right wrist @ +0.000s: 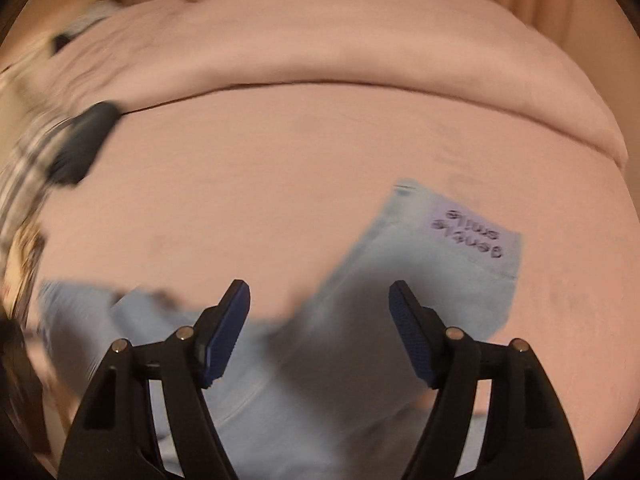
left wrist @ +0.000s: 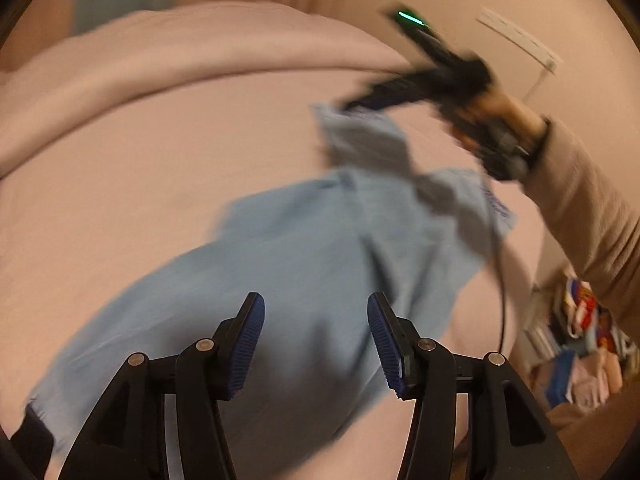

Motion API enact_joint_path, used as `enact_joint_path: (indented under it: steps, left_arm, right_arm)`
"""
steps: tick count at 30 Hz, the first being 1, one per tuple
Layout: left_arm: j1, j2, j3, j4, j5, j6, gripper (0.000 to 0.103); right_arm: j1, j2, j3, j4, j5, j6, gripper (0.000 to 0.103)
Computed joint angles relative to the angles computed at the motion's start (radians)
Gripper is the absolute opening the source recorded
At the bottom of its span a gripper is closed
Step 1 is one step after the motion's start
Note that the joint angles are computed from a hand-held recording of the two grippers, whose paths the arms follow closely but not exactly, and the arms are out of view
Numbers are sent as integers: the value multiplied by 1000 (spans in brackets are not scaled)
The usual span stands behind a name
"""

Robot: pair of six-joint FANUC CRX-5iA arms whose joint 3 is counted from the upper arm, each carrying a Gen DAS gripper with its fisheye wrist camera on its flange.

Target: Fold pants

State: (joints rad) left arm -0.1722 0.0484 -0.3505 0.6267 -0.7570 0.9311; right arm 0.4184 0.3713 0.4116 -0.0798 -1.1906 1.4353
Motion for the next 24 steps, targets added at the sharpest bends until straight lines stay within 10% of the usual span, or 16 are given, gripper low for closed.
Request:
enact_joint_path:
  steps: [5, 14, 18, 19, 24]
  left_arm:
    - [-72, 197, 157, -7, -70, 25, 53]
    - [-92, 230, 141, 79, -107, -45, 50]
    - [-113, 247, 168, 42, -111, -18, 23]
    - [-113, 246, 159, 61, -110, -33, 18]
    - [-119, 233, 136, 97, -70, -57, 7]
  right_arm:
    - [-37, 171, 180, 9, -124, -108, 71]
    - [5, 295, 275, 172, -202, -270, 69]
    - [25, 348, 313, 229, -244, -295, 35]
    - [19, 336, 302, 219, -224, -306, 12]
    - [-36, 246, 216, 144, -142, -309, 11]
